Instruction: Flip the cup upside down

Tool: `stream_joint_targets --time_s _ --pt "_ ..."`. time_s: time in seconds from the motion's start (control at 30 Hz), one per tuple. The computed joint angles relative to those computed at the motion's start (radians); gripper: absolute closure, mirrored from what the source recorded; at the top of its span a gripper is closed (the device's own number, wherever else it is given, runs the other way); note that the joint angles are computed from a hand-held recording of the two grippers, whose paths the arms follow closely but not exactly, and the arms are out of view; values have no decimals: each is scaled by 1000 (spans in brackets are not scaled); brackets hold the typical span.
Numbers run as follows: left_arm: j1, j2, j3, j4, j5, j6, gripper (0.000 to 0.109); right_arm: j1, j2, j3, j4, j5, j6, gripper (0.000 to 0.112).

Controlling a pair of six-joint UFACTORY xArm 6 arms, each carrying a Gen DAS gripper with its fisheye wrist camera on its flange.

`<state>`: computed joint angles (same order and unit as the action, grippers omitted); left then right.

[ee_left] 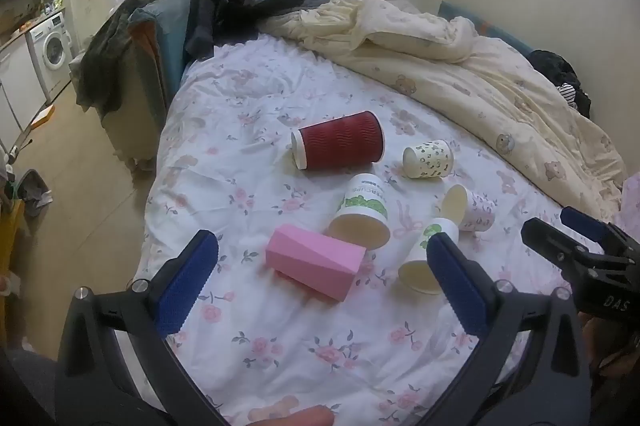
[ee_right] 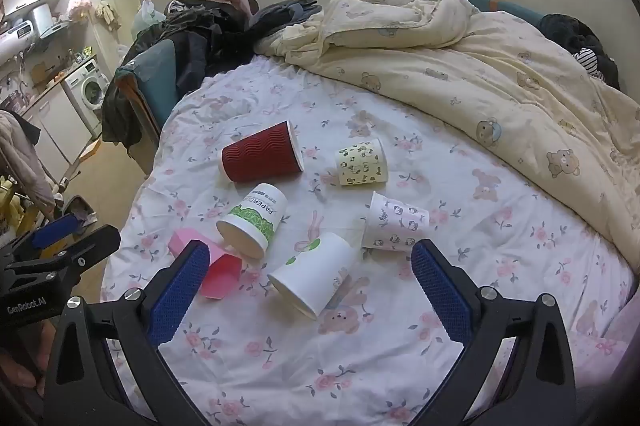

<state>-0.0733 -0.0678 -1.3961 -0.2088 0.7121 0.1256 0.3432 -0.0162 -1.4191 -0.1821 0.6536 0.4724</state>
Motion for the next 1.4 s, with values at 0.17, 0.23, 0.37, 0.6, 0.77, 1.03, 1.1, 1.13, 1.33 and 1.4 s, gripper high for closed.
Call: stream_joint_targets --time_s 0.17,0.23,0.37,0.6,0.77,1.03,1.1,1.13,1.33,1.4 --pt "0 -1 1 2 -3 4 6 0 -1 2 4 -4 -1 9" --pt "0 0 2 1 -6 9 6 0 -2 2 7 -4 -2 9" --pt "0 0 1 8 -1 -2 6 0 -2 3 8 -5 -2 9" --pt "-1 0 1 11 -3 -3 6 0 -2 5 9 -7 -1 9" --pt "-1 0 2 10 -4 -1 6 0 -2 6 9 -8 -1 9" --pt "-1 -1 2 10 -4 -2 6 0 -2 7 17 -10 -4 9" --pt "-1 0 1 12 -2 -2 6 1 -2 7 15 -9 -2 9" --pt "-1 0 1 13 -2 -3 6 0 -2 7 19 -10 -5 9" --pt "-1 0 1 13 -2 -3 6 -2 -1 3 23 -7 -8 9" --pt "-1 0 1 13 -2 -3 6 -6 -1 -1 28 -3 -15 9"
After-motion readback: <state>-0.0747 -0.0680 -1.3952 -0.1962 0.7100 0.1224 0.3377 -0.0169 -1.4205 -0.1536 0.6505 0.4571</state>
